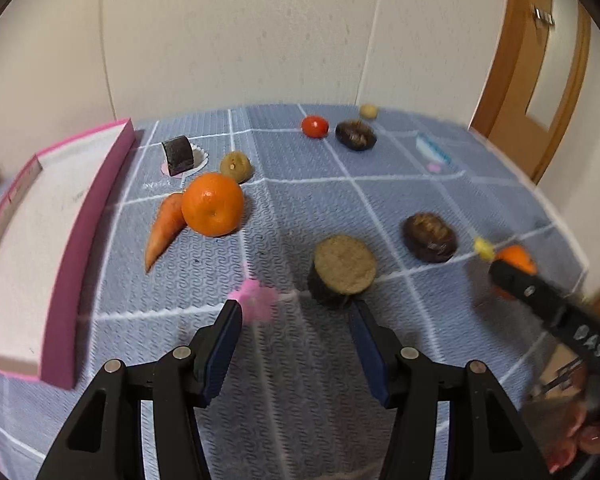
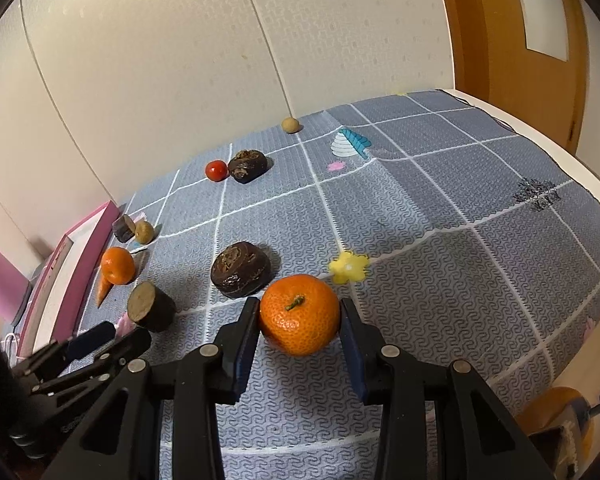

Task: Organize fruits
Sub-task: 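Grasp the round wood-like slice with the left gripper while the right gripper holds the orange, then carry the slice into the pink tray and open the left gripper while the right holds the orange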

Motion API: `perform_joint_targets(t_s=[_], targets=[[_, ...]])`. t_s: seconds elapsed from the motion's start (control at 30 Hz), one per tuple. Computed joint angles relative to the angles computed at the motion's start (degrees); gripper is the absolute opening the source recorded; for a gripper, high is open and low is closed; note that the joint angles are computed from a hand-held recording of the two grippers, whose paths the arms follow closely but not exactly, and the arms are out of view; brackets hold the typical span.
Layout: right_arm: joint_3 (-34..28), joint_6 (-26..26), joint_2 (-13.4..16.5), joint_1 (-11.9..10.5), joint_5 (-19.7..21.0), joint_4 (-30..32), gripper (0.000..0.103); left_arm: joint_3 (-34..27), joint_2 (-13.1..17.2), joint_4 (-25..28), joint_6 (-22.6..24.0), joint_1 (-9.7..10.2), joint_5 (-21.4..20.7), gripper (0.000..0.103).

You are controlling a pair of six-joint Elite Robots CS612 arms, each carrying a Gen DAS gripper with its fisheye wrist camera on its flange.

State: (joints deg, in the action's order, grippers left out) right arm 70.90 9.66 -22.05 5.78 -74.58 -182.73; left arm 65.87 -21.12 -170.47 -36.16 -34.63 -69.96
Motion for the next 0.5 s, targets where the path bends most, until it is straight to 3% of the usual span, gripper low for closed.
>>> perform_joint_targets(t_s=[0.13, 0.3, 0.43, 0.5], targets=[[-0.11, 0.93, 0.04, -0.17, 0.69, 0.41, 0.040, 0.11, 0.11, -3.37, 0.16, -0.29, 0.04, 0.057], [-0.06, 0.73, 0.02, -0.04, 0.40, -0.06, 0.040, -4.47, 1.74, 2.03, 5.30, -0.52, 1.20, 0.056], [-0.09, 0.82, 0.05, -0.05, 0.30, 0.03, 0.040, -6.17, 2.47, 3.60, 8.09, -0.34, 0.68, 0.036], [-0.15, 0.79, 0.08, -0.04, 0.50, 0.04, 0.040, -6.02, 2.41, 3.43, 8.74, -0.26, 0.38, 0.036]])
